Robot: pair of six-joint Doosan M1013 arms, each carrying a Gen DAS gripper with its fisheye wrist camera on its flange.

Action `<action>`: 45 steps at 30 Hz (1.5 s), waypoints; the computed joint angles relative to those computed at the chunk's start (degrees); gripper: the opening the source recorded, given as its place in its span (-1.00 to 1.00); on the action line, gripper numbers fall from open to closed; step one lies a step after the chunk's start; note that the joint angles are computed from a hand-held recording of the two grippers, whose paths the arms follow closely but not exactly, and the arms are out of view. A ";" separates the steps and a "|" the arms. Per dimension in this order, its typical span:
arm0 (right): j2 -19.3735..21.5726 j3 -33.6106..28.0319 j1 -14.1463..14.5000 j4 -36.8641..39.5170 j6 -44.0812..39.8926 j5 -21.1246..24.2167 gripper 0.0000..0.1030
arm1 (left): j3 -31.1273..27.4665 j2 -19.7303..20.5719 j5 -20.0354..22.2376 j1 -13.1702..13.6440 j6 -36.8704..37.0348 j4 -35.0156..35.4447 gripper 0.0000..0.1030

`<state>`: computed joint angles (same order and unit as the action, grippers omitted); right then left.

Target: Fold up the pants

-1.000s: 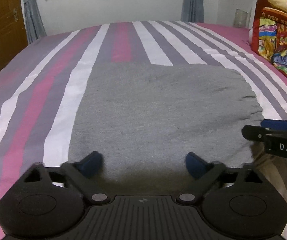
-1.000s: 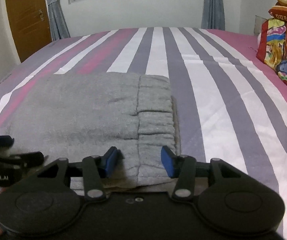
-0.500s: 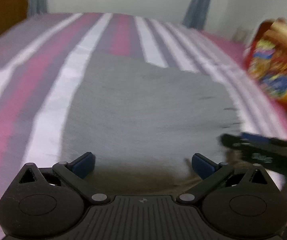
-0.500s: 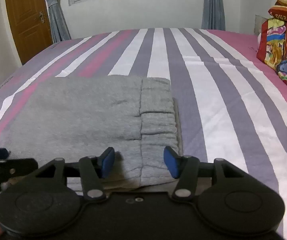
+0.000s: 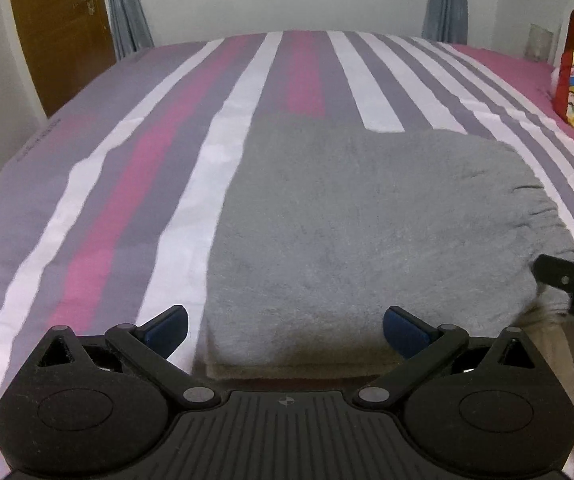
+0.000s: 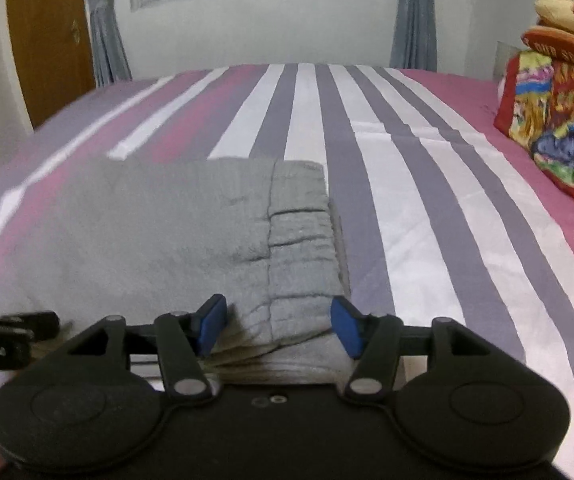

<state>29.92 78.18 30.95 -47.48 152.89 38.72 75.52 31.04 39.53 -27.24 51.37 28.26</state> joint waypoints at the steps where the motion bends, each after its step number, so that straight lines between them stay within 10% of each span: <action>1: -0.55 0.59 0.20 -1.08 1.38 -0.44 0.15 | 0.29 -0.39 0.25 -0.06 -0.07 -0.06 1.00; 24: -15.86 15.15 8.01 -7.31 11.70 -7.71 0.80 | 16.42 -18.46 -5.62 -2.97 -6.11 7.19 1.00; 45: -18.63 16.98 16.12 -27.22 27.77 9.52 0.99 | 24.40 -26.60 -5.06 -6.03 -18.08 15.37 1.00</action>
<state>11.29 95.16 47.07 -74.70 180.66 48.24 99.91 4.44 34.46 -33.27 33.29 43.62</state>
